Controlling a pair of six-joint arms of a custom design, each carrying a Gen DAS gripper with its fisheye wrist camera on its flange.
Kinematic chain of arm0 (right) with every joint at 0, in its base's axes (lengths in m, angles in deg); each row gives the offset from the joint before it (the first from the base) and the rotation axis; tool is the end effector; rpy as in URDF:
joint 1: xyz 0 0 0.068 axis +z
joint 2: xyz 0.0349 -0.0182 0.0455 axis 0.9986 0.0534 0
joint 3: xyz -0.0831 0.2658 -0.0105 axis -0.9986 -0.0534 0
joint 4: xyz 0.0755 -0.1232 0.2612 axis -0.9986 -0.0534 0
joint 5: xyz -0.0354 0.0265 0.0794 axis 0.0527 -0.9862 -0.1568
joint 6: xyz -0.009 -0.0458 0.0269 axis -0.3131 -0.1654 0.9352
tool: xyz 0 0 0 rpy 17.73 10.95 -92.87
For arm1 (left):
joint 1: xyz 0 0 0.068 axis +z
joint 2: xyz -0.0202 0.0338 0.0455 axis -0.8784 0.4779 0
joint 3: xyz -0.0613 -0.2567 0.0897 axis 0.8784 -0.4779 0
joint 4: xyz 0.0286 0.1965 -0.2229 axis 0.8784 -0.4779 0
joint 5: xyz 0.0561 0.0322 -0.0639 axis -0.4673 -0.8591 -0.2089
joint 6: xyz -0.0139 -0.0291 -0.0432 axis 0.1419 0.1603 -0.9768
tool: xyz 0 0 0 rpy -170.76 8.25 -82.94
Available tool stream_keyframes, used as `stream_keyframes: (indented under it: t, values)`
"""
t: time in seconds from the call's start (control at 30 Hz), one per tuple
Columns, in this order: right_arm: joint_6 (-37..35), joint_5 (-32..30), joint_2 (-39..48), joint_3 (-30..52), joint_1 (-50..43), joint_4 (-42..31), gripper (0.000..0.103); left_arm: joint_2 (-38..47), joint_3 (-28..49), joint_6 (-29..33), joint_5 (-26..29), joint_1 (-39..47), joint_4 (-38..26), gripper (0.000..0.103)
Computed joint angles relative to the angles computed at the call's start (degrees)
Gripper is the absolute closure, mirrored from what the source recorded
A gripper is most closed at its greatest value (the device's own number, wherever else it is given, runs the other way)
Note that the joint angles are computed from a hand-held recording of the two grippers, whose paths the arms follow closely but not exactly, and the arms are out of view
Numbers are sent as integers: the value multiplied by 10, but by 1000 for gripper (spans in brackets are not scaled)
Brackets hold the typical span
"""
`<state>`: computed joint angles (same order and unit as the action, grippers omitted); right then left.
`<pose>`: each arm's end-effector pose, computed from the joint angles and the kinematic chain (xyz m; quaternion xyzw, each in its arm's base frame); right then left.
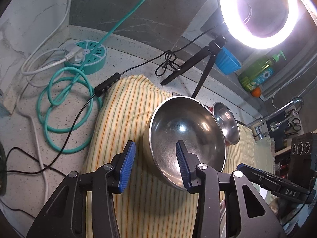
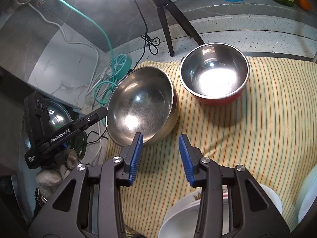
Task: Organize plates and bowls
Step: 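Move the right gripper to the rim of the large steel bowl, then close the right gripper on the large steel bowl rim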
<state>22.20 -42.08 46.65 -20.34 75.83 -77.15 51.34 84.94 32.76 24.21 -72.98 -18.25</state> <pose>0.1650 -0.0181 0.1925 0.1781 0.9370 0.2062 0.2186 0.2497 -0.0674 0.1921 0.1297 0.9374 -0.2529 0.2010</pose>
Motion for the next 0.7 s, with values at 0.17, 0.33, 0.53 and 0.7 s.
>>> stream_keyframes:
  t: [0.17, 0.33, 0.53, 0.7]
  values:
    - [6, -5, 52, 2, 1, 39, 67, 24, 4, -1, 0, 1, 9, 70]
    - [10, 7, 97, 8, 20, 69, 76, 41, 8, -4, 4, -1, 14, 77]
    - [11, 7, 123, 10, 26, 86, 84, 52, 13, -4, 4, -7, 17, 82]
    - [13, 7, 129, 11, 28, 90, 84, 54, 16, -3, -2, -13, 18, 84]
